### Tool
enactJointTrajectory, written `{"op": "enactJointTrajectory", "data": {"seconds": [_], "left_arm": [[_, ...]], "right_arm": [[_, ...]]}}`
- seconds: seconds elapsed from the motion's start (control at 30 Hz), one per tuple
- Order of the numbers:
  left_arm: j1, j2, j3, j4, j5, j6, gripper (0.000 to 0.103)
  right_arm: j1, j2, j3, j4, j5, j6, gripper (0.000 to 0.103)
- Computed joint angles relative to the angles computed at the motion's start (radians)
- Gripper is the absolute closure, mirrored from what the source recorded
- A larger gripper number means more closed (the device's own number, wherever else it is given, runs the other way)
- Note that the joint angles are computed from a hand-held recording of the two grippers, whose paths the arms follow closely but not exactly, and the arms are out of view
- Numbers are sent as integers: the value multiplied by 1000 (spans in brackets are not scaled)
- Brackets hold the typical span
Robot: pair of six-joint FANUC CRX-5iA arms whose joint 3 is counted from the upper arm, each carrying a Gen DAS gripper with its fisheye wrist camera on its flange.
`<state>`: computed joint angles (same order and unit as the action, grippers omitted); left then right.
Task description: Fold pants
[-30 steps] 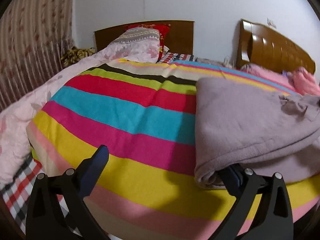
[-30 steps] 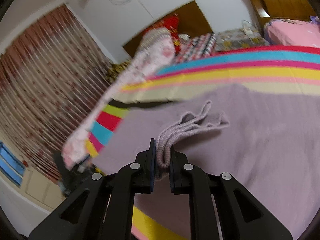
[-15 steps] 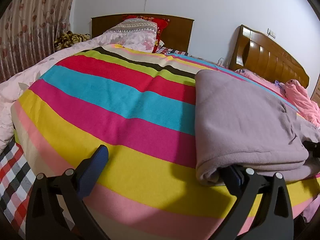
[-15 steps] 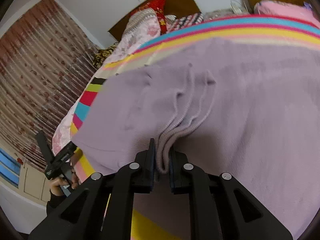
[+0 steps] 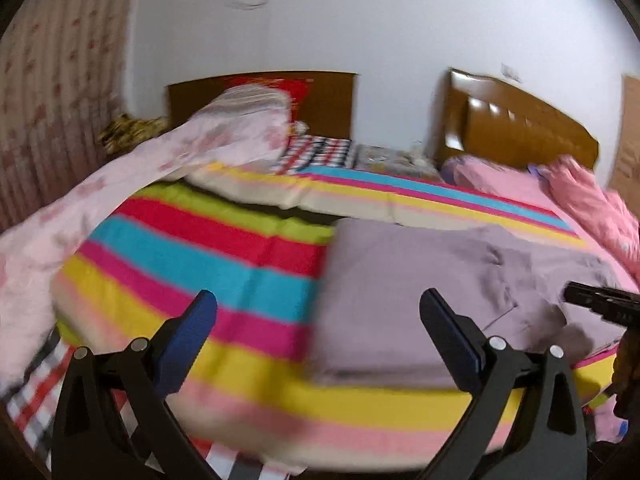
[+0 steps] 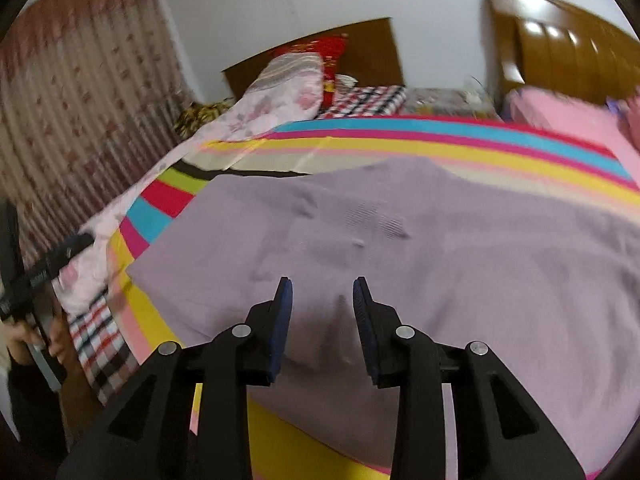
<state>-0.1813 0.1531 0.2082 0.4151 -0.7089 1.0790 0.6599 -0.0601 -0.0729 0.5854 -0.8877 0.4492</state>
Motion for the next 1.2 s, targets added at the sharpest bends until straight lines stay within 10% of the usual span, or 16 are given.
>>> {"op": "enactJointTrajectory", "data": {"seconds": [0.23,0.87,1.2], "left_arm": [[-170,212,299,-347,-213,118,2],[-167,267,357,-347,-253,121,1],[-162,267,341,-327,-229,102,1]], "right_arm": [[-9,67,38,-75,-48,140,70],[-170,222,292,-302,-83,352,57],[-64,84,127,-95,-154,193,31]]}}
